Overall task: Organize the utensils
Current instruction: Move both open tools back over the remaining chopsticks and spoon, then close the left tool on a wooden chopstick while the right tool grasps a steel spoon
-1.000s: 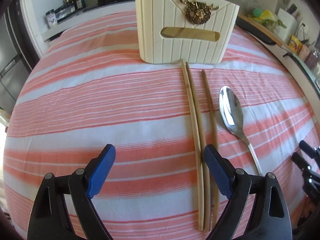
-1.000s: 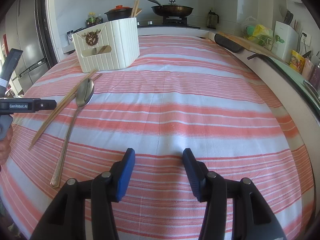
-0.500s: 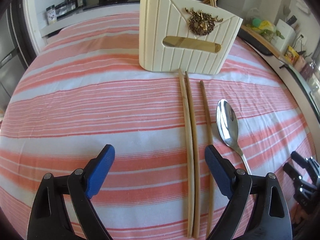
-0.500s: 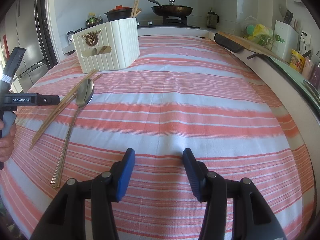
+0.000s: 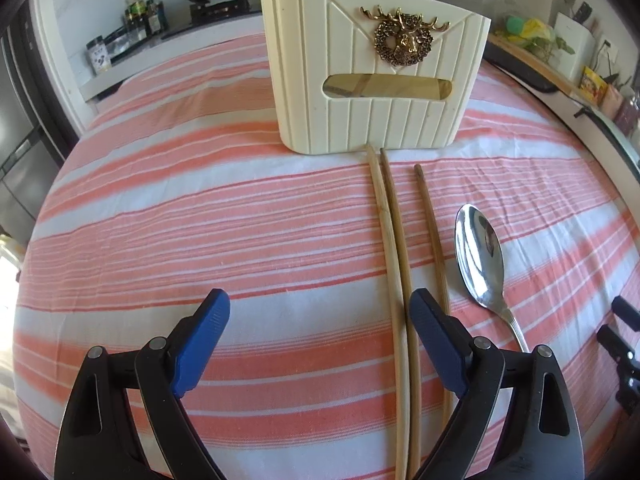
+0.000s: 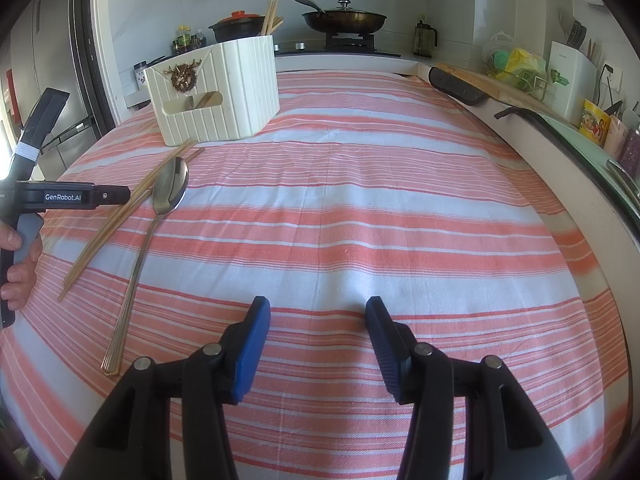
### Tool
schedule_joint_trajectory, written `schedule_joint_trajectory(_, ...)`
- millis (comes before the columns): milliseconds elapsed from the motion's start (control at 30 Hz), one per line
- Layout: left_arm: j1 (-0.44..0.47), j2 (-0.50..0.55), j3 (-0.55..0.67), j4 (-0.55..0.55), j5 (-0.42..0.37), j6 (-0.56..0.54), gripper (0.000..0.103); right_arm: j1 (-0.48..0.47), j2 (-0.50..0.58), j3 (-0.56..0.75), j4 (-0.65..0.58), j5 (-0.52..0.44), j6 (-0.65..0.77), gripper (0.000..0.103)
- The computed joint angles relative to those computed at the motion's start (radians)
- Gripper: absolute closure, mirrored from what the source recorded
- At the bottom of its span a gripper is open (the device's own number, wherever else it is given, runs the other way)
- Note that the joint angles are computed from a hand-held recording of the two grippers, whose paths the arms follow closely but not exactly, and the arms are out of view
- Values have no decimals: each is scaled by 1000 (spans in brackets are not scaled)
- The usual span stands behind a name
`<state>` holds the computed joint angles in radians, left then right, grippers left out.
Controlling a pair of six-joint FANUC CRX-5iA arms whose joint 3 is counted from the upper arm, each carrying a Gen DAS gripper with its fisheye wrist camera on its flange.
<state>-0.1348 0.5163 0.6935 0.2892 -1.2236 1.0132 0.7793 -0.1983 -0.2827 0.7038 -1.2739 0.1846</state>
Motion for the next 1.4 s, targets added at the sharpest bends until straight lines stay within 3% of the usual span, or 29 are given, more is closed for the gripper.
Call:
schedule_joint_trajectory(67,-6,2,4,-3,6,-13,12,0,0,0,0,0,0,52)
schedule_joint_trajectory(133,-16,32,56,-33,-31,-4,21,0,0,0,0,-1,1,52)
schedule_joint_trajectory(367,-6,70,106,-18,-59,14,24,-2,-3,-1,1,5,-5,52)
schedule_joint_trajectory(467,3,52,71,15,-50,-14,49,-1,-4,-2,1,6,-7,52)
schedule_joint_trajectory(500,2,35,47,13,-42,-21,64,-1,-4,-3,2,6,-8,52)
schedule_joint_trajectory(533,4,23,31,13,-38,-32,88,-1,-4,-3,2,6,-8,52)
schedule_joint_trajectory(600,8,-4,-5,8,-30,-32,92,-1,-5,-3,2,8,-9,52)
schedule_joint_trajectory(800,80,-123,-189,103,-56,45,89,-1,-10,-9,4,15,-19,52)
schedule_joint_trajectory(867,101,-152,-232,138,-81,22,74,-1,-9,-9,4,14,-18,52)
schedule_joint_trajectory(900,110,-160,-245,155,-86,11,58,-1,-7,-7,3,13,-16,52)
schedule_joint_trajectory(933,117,-169,-257,166,-77,6,50,-1,-5,-5,3,11,-16,52)
schedule_joint_trajectory(1167,116,-104,-168,130,-68,34,49,1,2,1,4,2,-12,52)
schedule_joint_trajectory(1400,77,-126,-191,34,13,-24,49,5,11,9,6,-13,-10,52)
